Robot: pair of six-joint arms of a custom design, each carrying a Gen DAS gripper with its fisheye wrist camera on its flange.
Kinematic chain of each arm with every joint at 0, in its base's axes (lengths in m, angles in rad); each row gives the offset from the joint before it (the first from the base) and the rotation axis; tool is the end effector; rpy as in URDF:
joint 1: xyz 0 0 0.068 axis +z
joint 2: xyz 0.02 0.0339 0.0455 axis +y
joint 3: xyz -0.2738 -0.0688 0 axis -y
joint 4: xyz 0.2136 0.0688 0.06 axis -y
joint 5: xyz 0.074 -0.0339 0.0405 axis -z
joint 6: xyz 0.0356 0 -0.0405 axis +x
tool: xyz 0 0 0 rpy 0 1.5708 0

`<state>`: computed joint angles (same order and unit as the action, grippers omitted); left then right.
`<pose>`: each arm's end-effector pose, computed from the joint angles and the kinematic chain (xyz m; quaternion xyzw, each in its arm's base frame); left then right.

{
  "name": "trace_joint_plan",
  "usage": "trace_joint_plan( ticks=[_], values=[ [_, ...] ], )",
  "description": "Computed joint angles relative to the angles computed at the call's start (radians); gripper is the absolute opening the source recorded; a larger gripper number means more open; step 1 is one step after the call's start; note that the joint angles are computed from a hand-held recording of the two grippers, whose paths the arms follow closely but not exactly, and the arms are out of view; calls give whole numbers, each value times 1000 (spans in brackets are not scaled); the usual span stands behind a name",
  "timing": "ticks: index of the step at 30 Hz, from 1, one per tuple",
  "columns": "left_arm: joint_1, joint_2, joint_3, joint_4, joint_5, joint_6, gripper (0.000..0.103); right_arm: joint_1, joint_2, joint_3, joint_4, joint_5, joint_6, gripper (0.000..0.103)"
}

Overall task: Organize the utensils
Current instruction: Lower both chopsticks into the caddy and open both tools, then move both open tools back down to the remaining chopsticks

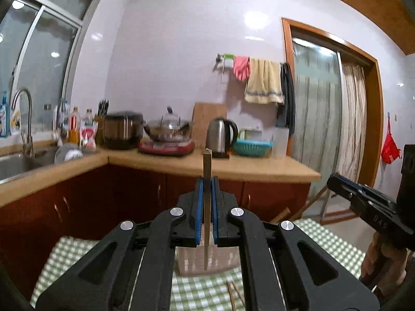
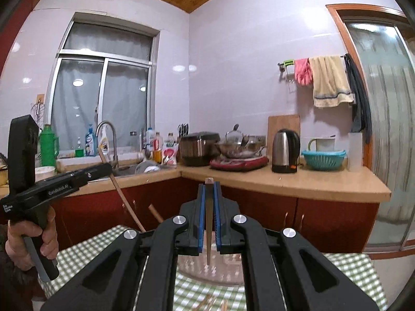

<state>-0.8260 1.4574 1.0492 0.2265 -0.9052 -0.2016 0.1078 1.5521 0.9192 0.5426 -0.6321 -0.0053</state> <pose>0.2262 -0.2040 0.3385 -0.0541 0.7435 0.0097 0.6664 0.3208 0.0559 0.3000 -0.2490 0.6888 0.2620 0.6285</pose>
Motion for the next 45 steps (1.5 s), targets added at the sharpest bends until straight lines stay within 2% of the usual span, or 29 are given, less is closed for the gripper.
trace_joint_plan(
  ticks=[4, 8, 15, 22, 30, 33, 34, 35, 36, 40, 45],
  values=[
    [80, 53, 71, 54, 56, 64, 6, 18, 80, 108, -13, 40, 0, 7],
    [144, 123, 119, 90, 103, 79, 6, 36, 159, 200, -48, 72, -14, 7],
    [232, 264, 112, 227, 154, 82, 6, 59, 306, 307, -109, 107, -33, 7],
    [295, 359, 112, 231, 219, 2, 6, 78, 409, 331, -124, 127, -48, 7],
    [323, 400, 88, 206, 293, -63, 7, 86, 440, 339, -131, 140, -64, 7],
    [319, 403, 81, 206, 298, -71, 16, 83, 433, 328, -124, 147, -62, 9],
    [315, 403, 81, 206, 289, -67, 27, 82, 433, 330, -127, 144, -61, 11],
    [311, 401, 76, 212, 282, -64, 37, 80, 432, 331, -128, 143, -59, 19],
    [307, 399, 74, 216, 277, -63, 40, 78, 426, 323, -119, 145, -56, 27],
    [293, 367, 48, 233, 263, -72, 62, 72, 380, 273, -84, 153, -63, 31],
    [259, 318, 21, 224, 226, -77, 68, 54, 294, 179, -44, 147, -75, 37]
  ],
)
